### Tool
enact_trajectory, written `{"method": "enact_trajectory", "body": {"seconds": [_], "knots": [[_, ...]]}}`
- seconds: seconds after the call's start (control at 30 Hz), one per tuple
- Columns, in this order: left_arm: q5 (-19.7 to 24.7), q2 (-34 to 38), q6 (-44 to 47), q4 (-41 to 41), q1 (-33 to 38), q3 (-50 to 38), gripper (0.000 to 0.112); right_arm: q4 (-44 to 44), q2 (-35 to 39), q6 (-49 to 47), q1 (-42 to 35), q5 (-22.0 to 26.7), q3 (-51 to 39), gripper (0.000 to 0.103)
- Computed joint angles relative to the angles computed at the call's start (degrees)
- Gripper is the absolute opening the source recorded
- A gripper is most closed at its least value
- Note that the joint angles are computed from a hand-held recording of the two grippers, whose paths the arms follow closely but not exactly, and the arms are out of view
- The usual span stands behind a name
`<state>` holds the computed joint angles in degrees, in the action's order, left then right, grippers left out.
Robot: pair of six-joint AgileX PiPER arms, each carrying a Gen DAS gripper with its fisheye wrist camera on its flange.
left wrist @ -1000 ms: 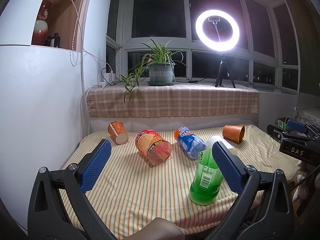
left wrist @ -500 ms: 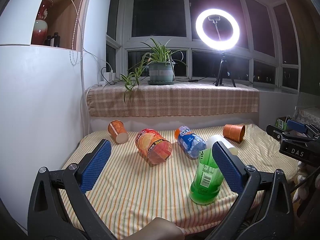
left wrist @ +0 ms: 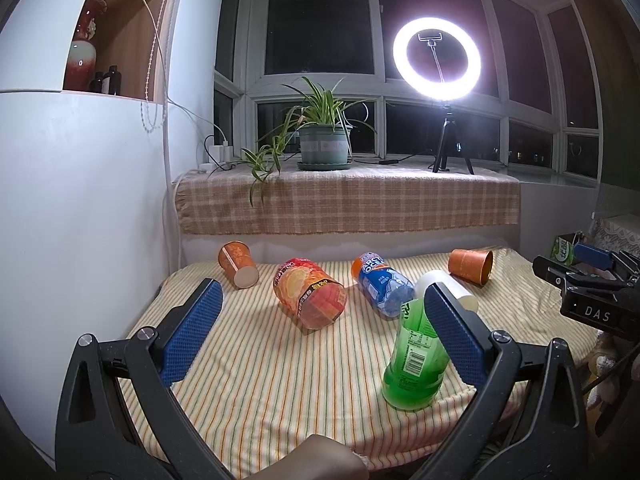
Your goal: Flip cup upright
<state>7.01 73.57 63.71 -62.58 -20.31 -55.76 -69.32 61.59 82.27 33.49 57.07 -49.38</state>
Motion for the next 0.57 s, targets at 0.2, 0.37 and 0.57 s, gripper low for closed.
{"method": "enact_trajectory", "body": {"seconds": [0.2, 0.37, 0.57], "knots": [[0.29, -0.07, -0.02, 0.17, 0.57, 0.05, 0.102, 0.36, -0.18, -0.37, -0.18, -0.53, 0.02, 0.083], [1.55, 0.33, -0.1, 0.4, 1.7, -0.43, 0.102, 0.34, -0.22, -0.3, -0.12, -0.47, 0.06, 0.083], [2.23, 0.67, 2.94, -1.92, 1.97, -0.96, 0.102, 0.36, -0.16, -0.45, -0.19, -0.58, 0.09, 0.083]]}}
